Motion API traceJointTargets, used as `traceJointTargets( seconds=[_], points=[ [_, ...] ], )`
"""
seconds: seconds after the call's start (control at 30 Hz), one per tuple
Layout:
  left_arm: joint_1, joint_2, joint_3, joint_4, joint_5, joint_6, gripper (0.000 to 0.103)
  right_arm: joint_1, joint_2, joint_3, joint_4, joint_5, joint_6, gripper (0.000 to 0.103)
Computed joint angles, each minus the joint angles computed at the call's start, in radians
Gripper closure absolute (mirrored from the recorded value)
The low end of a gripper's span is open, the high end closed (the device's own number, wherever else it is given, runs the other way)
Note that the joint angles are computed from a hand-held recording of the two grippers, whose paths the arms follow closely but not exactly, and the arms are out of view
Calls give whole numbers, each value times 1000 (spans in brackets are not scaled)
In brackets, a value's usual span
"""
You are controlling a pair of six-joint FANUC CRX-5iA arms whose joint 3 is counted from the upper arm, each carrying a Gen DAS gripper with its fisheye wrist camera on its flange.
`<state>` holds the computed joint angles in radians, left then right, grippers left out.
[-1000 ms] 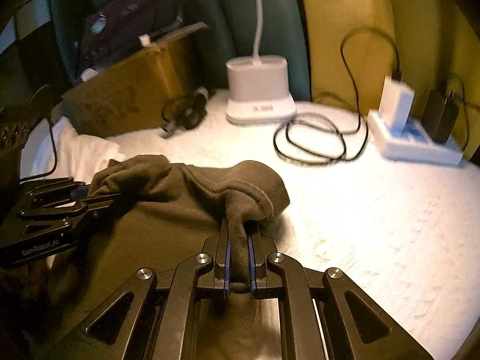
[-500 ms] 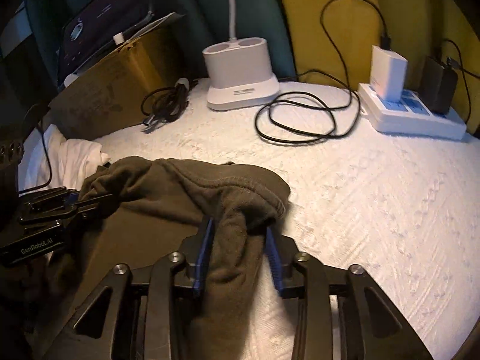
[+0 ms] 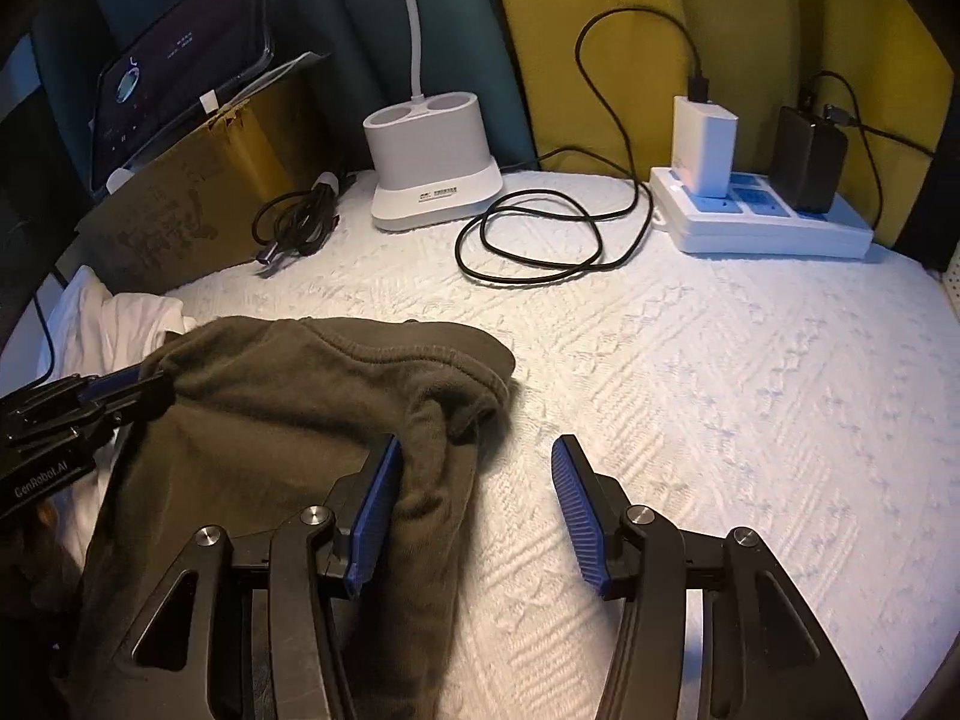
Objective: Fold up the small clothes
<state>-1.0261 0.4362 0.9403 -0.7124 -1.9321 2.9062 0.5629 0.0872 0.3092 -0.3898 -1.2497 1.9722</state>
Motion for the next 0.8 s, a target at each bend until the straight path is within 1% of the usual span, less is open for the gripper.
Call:
traceJointTargets(
  seconds=[0.03,0.1,0.23,0.5,0.7,0.8],
  points=[
    [-6,2,7,-8,-13,3,70,-3,-6,-4,1,2,1,49],
    [-22,8,25,-30,-40,11,65,-7,-16,-11,2,2,6,49],
    [-51,25,64,-60,-74,13,65,-18,-42,-26,-3,-1,20,49],
    [-112,101,206,-125,-126,-25,65,-40,-105,-65,-15,-2,42,49],
    [-156,174,334,-173,-170,-64,65,-70,-158,-94,-40,-15,61,49],
    [-180,222,421,-207,-199,-93,65,-87,-185,-106,-53,-22,77,49]
  ],
)
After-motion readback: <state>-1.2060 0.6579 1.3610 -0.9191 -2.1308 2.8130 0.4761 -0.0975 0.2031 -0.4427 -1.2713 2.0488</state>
